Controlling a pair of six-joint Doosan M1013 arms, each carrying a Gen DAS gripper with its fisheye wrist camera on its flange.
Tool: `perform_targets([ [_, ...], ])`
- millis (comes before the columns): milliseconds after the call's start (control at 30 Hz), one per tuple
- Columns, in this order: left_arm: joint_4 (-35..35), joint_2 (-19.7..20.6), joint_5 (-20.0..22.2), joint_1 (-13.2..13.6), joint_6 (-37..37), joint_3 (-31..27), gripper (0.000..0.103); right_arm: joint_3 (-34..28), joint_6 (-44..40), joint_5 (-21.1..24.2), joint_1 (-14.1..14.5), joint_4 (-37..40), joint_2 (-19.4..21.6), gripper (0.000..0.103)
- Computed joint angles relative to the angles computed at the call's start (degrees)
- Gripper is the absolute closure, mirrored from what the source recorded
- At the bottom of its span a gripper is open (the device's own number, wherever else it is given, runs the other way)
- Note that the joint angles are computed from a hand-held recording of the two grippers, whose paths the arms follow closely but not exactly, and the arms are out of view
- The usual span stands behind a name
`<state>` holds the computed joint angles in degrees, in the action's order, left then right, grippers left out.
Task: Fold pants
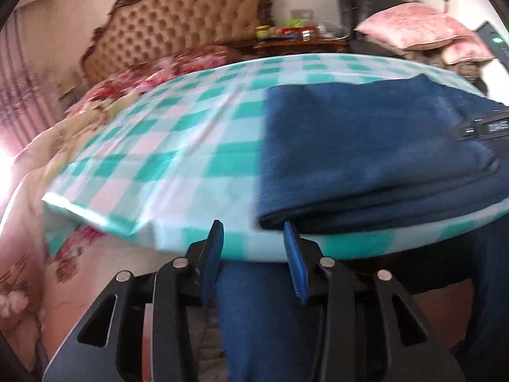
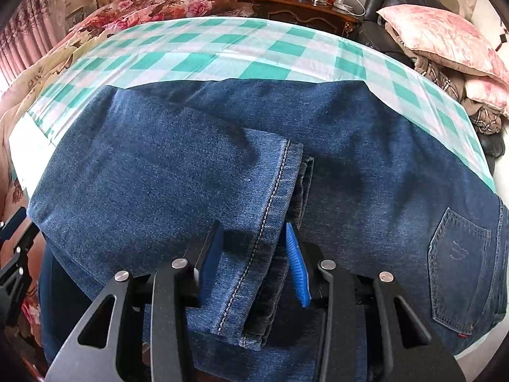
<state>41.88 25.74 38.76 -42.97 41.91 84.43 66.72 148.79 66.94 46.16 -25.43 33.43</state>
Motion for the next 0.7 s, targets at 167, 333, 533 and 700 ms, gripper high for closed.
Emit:
perform_targets([
  [167,-1.1,-2.3,-4.2,0.9,-1.4,2.1,0.063,-0.4,-0.3,0.6,0.1,0.0,0.2,0.065],
  [333,-7.3,-1.2,-6.9,0.3,8.6,0.4,0.062,-0.1,0.0,0.2,0.1,0.0,0.0,0.065],
  [533,-0.2,-0.8,1.7,0.8,-3.4,0.0,0.056,0.2,-0.9,-0.3,-0.1,0.4,-0.2,0.064],
  [700,5.9,-2.1,-1.5,0.3,-10.0,0.2,0.056,0.4,-0.9,-0.6,-0.1,0.2,-0.3,0.064],
])
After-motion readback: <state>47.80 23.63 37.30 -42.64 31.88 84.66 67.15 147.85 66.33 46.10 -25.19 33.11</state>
